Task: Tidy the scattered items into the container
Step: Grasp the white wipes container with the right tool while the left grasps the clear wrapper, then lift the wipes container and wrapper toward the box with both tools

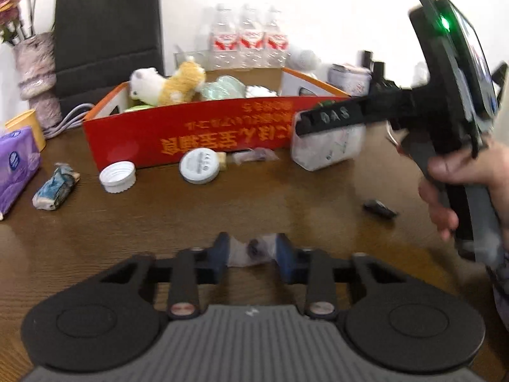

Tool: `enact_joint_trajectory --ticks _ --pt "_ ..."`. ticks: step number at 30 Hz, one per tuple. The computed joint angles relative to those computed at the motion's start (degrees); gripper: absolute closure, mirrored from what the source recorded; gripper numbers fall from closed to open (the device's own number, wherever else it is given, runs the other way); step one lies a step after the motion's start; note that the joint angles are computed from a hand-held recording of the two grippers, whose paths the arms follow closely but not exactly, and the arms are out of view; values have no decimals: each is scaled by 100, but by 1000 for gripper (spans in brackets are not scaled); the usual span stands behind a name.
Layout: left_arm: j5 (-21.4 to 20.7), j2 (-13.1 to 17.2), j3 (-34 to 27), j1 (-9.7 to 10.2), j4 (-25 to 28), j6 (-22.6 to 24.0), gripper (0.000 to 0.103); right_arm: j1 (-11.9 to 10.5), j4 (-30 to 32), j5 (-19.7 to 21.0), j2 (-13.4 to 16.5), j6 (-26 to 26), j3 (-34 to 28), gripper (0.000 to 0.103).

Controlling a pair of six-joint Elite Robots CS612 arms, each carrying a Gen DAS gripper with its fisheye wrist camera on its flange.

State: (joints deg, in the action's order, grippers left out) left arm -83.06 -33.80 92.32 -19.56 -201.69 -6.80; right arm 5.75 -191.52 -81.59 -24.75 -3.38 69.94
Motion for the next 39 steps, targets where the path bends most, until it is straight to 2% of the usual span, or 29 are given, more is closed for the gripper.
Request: enact_joint_trajectory --ticks 1,4,8,11,15,18,20,24,29,33,36,39 --pt "-10 0 -9 14 10 -87 95 4 20 -23 -23 29 29 21" --pt "-65 12 -32 43 9 -167 96 19 -91 45 -80 28 139 22" --pt "185 -22 98 -14 -231 -162 96 89 -839 -183 -270 133 557 22" --pt "374 -134 395 -70 -800 -248 96 99 -1521 -175 -553 381 1146 21" --pt "947 -302 818 -188 -1415 -558 96 87 -2289 63 -867 611 1901 21" --pt "1348 -416 1133 -280 -1825 -772 96 124 -2727 79 -1016 727 2395 21" --pt "1600 -471 1357 -364 -2194 -729 96 160 -3086 86 -1050 641 2689 21" --pt "1590 -607 1908 -469 -2785 -728 96 198 -3459 150 -1174 469 3251 21" --pt "1560 -705 2374 -593 -3195 -554 96 207 -4390 207 -1141 535 3759 21" --pt "1609 -726 2491 -646 -3294 -563 96 154 -4674 298 -1115 814 3952 21" --pt "1717 -651 2447 -669 -3490 -488 96 148 -4931 198 -1043 921 3951 21" --pt "1702 -615 2310 -625 -3363 -551 96 167 -5048 31 -990 950 3832 21"
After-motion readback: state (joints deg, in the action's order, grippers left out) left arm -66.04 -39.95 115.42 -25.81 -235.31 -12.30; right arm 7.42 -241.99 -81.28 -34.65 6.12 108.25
